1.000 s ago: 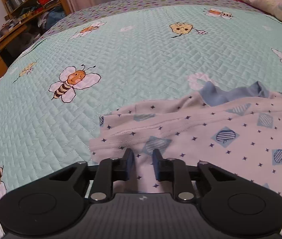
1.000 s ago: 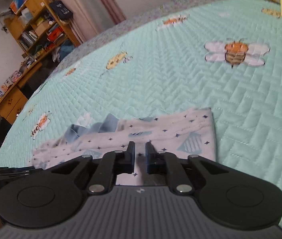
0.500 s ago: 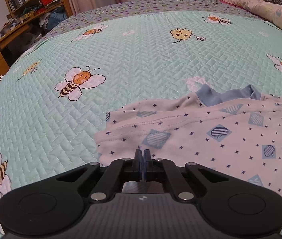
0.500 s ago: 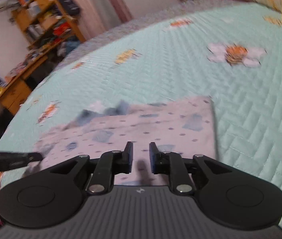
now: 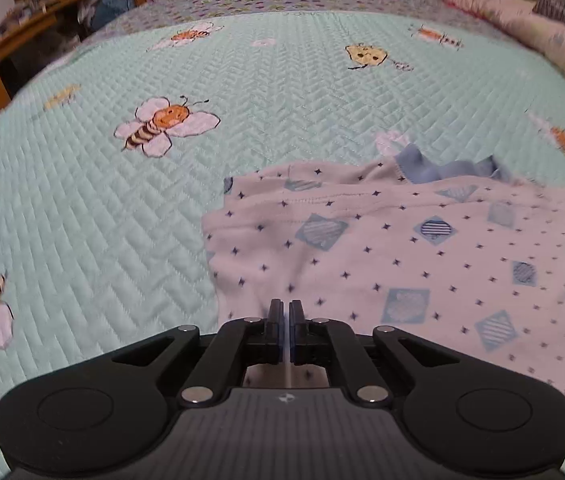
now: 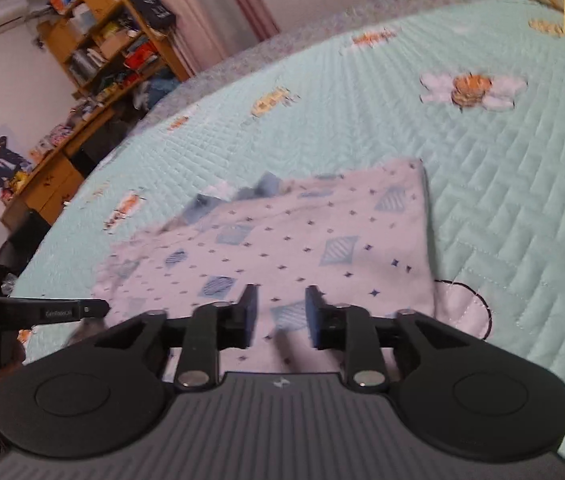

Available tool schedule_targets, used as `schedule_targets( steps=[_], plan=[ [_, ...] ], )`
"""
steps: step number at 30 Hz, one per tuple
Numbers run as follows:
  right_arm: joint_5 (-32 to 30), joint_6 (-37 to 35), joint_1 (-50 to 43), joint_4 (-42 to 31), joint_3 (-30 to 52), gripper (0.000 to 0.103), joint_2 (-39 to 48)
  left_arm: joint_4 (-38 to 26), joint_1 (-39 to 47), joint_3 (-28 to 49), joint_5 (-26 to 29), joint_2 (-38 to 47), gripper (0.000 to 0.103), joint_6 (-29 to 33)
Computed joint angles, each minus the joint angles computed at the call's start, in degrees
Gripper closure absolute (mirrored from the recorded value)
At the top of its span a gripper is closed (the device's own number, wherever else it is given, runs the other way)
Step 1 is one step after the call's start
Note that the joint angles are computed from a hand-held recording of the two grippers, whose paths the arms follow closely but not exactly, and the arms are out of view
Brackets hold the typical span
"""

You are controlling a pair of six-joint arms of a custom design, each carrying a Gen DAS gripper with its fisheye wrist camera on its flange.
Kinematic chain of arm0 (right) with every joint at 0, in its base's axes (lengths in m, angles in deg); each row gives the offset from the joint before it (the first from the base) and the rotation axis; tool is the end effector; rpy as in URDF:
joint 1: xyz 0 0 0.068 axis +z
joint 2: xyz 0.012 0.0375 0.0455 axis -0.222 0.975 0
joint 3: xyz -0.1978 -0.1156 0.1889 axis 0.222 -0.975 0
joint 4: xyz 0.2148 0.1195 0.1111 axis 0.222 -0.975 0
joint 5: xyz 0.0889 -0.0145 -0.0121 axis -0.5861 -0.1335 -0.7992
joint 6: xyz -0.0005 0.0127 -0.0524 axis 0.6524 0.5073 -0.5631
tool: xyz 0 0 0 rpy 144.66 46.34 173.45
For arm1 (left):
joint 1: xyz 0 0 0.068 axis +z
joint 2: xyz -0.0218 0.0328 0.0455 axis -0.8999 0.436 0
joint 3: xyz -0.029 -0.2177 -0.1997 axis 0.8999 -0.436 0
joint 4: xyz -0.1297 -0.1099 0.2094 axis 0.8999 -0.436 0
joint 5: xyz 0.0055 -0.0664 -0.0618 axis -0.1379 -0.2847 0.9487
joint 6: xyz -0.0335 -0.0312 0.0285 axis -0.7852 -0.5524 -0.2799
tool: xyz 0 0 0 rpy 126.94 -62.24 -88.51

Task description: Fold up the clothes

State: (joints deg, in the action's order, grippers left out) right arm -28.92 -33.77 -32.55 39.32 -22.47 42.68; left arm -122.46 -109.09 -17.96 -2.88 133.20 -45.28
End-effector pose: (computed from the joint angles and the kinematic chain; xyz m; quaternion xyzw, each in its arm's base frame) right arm 0.2274 -0.0527 0.1467 -0.0975 0.8831 0.3104 0.3380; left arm 0.2118 -0.1857 0.1927 -0.1531 0.9447 0.0628 0.2832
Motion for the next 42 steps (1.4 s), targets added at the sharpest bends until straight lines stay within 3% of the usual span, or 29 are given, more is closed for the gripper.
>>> schedule_targets(
  steps=[2, 5, 11, 14, 16, 22, 27, 31, 34, 35, 36, 37, 38, 42],
  plan=[
    [-1.2, -4.2, -1.3, -3.2, 0.6, 0.06, 1.5, -0.2, -0.3, -1.3, 0.7, -0.5, 0.097, 0.4],
    [0.0, -5.2, -2.8, -0.1, -0.3, 0.064, 6.0, 0.4, -0.8, -3.6, 2.0, -2.2, 0.097, -0.9],
    [-2.1, -10.1, -6.1, -10.1, 1.2, 0.061, 2.8, -1.5, -5.2, -4.8, 0.2, -7.8, 0.095, -1.7],
    [-3.2, -15.5, -6.7, -14.9, 1.2, 0.059, 3.2, -0.1, -6.9, -4.8, 1.4, -6.0, 0.086, 0.1],
    [-1.0, -18.0, -6.6, -14.5, 0.3, 0.06, 4.7, 0.5, -6.8, -5.1, 3.8, -2.9, 0.087, 0.2],
    [-0.1, -26.8, -10.4, -19.4, 0.5, 0.06, 4.4, 2.8, -8.1, -8.7, 3.1, -5.7, 0.087, -0.4],
    [-3.4, -27.7, -14.2, -27.3, 4.6, 0.059, 6.0, 2.9, -8.5, -10.3, 3.9, -9.9, 0.087, -2.1],
    [-9.1, -25.4, -16.8, -29.0, 7.8, 0.059, 7.7, 3.6, -8.9, -12.8, 2.9, -16.0, 0.087, -3.6],
    [-11.9, -22.5, -16.6, -26.5, 8.9, 0.051, 11.9, 4.9, -7.6, -15.5, 2.8, -22.0, 0.087, -5.2],
    [-10.9, -20.1, -15.9, -22.6, 8.0, 0.049, 13.2, 5.3, -6.9, -16.4, 3.0, -23.9, 0.087, -5.5],
    [-9.2, -17.5, -15.0, -17.8, 6.6, 0.052, 14.2, 5.5, -6.1, -17.1, 3.2, -25.5, 0.086, -5.9],
    [-7.5, -15.1, -14.2, -13.1, 5.4, 0.063, 15.5, 5.7, -5.3, -17.9, 3.4, -27.2, 0.087, -6.3],
    [-7.5, -14.1, -14.3, -11.8, 5.0, 0.063, 16.6, 5.6, -4.6, -18.4, 3.5, -28.5, 0.087, -6.7],
    [-9.2, -14.6, -16.0, -15.3, 6.3, 0.062, 18.2, 9.7, 2.5, -22.1, 6.4, -32.2, 0.08, -5.6]
  ],
)
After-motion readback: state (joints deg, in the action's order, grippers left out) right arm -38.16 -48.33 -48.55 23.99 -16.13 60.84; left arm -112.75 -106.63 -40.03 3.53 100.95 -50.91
